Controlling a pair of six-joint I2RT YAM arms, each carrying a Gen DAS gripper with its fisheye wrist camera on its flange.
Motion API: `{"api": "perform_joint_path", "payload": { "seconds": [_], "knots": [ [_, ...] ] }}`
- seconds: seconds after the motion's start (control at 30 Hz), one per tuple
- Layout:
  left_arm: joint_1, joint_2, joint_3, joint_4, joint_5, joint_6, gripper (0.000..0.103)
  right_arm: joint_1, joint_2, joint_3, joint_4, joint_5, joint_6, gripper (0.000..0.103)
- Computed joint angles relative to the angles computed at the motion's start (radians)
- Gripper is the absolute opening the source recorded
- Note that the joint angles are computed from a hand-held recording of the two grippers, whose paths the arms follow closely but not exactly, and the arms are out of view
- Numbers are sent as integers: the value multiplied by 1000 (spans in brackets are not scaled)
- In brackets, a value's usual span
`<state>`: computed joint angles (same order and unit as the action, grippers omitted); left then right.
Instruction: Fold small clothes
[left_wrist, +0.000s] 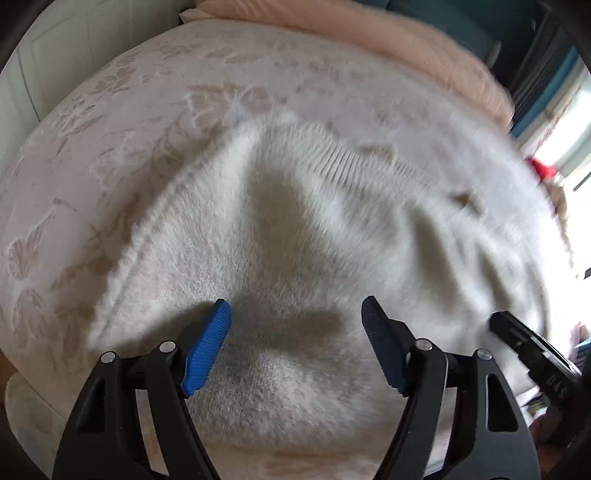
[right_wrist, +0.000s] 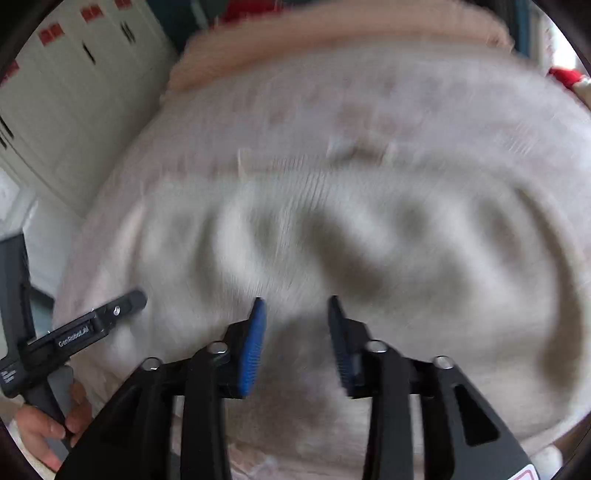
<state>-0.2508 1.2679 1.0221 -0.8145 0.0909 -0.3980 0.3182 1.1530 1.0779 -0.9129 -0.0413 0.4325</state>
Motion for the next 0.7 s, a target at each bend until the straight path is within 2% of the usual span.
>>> {"api": "perform_joint_path", "payload": {
  "seconds": [0.07,0.13,0.23,0.37,0.4,0.43,0.47,0.5,0.53,0.6,0.7],
  "knots": [
    [47,-17,21,19,42,22,73,-107,-51,30,-22,54,-95,71],
    [76,2,55,30,41,41,81,-247,-41,54,-27,81,-188,73],
    [136,162,162,61,51,99,86,-462,107,138,-25,13,-307,74],
    [197,383,293,65,49,112,87,-538,344,236,-6,23,-368,82],
    [207,413,307,67,51,103,83,-549,377,229,5,3,-367,80],
    [215,429,307,82,59,95,59,-560,420,233,5,-36,-353,69],
    [223,436,301,101,76,95,45,-581,446,227,-6,-105,-340,38],
    [225,437,306,93,78,97,13,-592,426,201,7,-148,-322,31],
    [239,420,297,105,105,95,9,-588,377,179,22,-156,-310,10],
    [274,338,282,155,160,87,9,-591,234,150,60,-188,-290,10],
    [279,392,404,82,171,107,9,-635,182,187,80,-213,-269,11]
  ]
}}
